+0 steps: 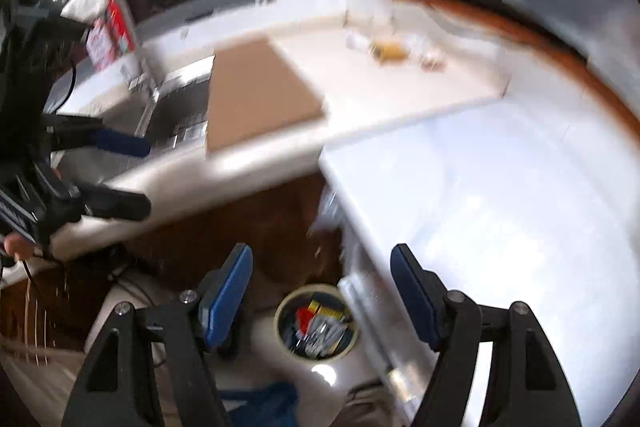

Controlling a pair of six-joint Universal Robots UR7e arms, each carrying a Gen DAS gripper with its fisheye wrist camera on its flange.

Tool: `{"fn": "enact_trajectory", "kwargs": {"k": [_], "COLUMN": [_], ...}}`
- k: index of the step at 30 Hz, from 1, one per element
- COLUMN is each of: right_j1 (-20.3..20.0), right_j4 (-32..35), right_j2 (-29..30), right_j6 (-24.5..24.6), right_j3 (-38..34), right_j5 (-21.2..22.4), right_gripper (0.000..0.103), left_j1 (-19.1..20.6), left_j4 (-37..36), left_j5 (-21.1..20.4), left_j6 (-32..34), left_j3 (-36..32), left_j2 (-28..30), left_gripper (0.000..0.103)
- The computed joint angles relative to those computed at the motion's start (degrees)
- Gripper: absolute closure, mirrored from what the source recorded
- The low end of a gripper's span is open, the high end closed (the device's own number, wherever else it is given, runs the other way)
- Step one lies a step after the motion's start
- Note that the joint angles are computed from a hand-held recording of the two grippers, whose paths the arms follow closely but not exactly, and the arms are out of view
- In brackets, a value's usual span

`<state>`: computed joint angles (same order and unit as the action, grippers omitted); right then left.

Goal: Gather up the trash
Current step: 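Raise both open tools back up over the countertop trash, then grasp the white bottle with the left tool while the right tool grasps the orange-white cup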

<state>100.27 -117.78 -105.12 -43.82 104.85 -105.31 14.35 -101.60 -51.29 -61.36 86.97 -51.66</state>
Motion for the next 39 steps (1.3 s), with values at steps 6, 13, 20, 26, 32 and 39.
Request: {"fn": "enact_trajectory", "kwargs": {"k": [6, 13, 20, 26, 32, 39], "right_j1": [4.0, 3.3, 1.0, -0.2, -1.2, -2.0], "right_j4": [-7.2, -11.1, -9.2, -10.1, -11.4, -9.7], "right_j2": [10.6, 26.1, 40.0, 50.2, 58.9, 64.6], "right_j6": [1.0, 6.3, 11.1, 14.3, 14.8, 13.1], "right_j3": [-10.6, -25.1, -38.0, -46.9, -55.3, -62.1], "right_j5": [-3.9, -5.5, -5.5, -6.6, -7.5, -6.6], "right_gripper": [0.031, 0.031, 0.031, 0.031, 0.031, 0.031], "left_j1": [3.7, 10.3, 19.8, 26.4, 31.1, 34.8], "left_j4": [3.9, 2.4, 8.0, 7.7, 6.8, 10.4], "left_j5": [7.2, 13.7, 19.0, 19.2, 19.3, 20.9], "left_j6": [6.5, 11.8, 14.9, 14.2, 17.7, 15.4], "left_j3": [-12.5, -24.4, -41.8, -50.5, -58.5, -72.1], "left_j2": [5.1, 12.0, 21.9, 26.3, 31.6, 39.2], "left_gripper": [0.015, 0.015, 0.015, 0.015, 0.015, 0.015]}}
